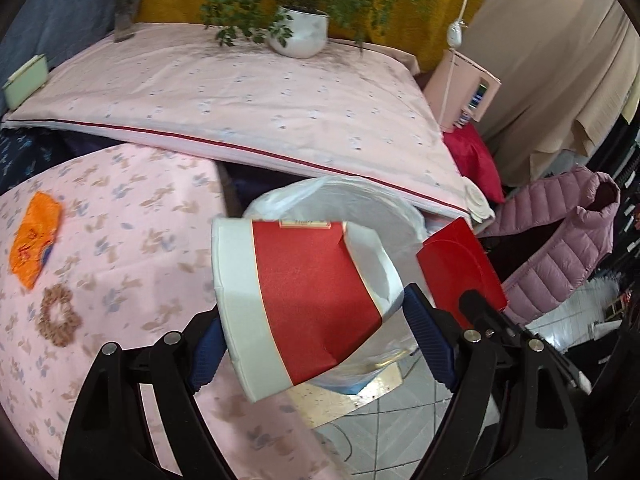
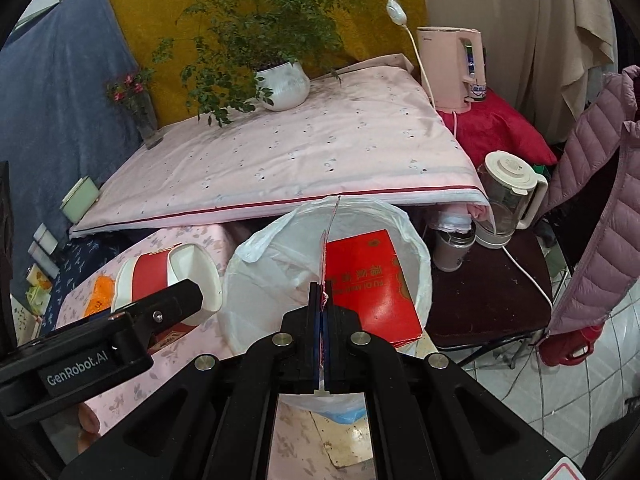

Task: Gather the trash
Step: 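Carry both to the bin, releasing the cup from left while right releases the envelope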

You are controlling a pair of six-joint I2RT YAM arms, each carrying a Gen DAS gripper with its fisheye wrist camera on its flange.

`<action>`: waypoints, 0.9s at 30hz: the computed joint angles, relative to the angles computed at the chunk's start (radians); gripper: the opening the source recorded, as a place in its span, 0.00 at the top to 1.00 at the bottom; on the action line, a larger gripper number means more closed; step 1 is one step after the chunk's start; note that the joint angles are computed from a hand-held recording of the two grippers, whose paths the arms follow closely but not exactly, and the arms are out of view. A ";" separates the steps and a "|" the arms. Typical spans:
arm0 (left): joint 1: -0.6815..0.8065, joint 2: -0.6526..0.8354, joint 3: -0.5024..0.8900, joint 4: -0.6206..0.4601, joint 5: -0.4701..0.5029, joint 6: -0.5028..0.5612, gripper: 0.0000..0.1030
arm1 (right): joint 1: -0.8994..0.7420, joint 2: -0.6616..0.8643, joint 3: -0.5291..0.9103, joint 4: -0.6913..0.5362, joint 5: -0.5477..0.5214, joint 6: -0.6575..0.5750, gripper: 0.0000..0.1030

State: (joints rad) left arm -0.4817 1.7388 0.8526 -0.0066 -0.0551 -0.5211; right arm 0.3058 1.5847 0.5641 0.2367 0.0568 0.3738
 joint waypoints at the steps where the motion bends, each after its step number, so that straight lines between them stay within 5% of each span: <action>1: -0.004 0.013 0.017 0.002 0.004 0.001 0.24 | -0.008 0.006 0.002 0.002 -0.003 -0.002 0.99; 4: -0.020 0.030 0.045 0.005 -0.027 0.002 0.17 | -0.027 0.026 0.011 0.008 -0.013 -0.013 0.99; 27: 0.089 -0.058 -0.101 0.040 -0.145 0.034 0.17 | 0.068 0.119 0.114 -0.009 0.023 -0.008 0.99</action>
